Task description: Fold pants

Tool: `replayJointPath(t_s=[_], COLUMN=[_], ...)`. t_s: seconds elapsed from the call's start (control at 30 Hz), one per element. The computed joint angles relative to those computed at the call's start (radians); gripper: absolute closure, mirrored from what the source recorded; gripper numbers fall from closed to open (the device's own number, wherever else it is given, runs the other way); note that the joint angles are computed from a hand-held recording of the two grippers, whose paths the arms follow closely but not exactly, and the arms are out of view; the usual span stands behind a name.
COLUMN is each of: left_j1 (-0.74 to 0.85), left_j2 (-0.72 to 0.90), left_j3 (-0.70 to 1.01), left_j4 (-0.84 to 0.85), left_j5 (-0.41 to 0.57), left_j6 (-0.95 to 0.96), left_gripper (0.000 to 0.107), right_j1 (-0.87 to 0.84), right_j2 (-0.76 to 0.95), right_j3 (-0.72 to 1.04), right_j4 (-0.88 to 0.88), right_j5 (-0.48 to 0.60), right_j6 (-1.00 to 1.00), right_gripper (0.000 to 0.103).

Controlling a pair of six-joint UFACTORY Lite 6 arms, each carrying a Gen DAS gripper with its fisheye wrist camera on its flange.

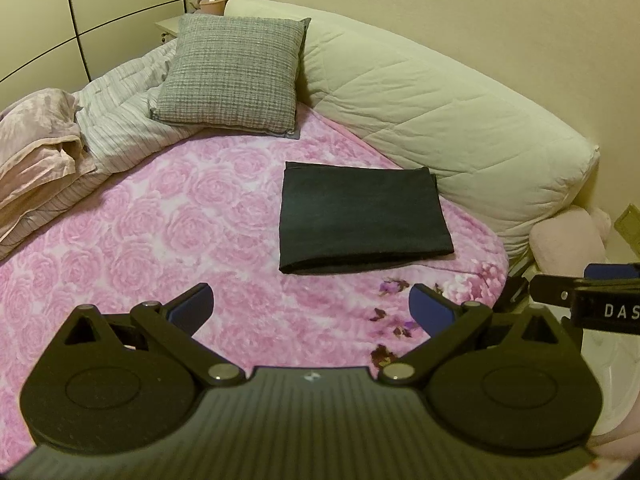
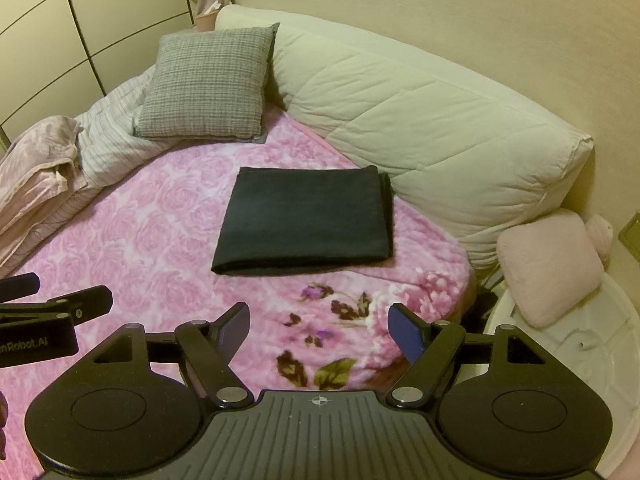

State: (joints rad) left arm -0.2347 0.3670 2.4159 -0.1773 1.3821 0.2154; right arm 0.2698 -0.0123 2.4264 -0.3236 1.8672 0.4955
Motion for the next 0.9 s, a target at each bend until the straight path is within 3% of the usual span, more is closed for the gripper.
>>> replayJointPath(t_s=[0.9], left_j1=[-0.028], left_j2=[-0.009], left_j3=[-0.012], left_j4=[0.031], left_j5=[-0.001], left_j6=[-0.009], left_gripper=[0.005], right_j1=[-0.006], right_j2=[0.027], right_j3=[0.036], right_j4=[0.003], right_j5=[0.006], right_j6=[-0.007], right_gripper=[0.030])
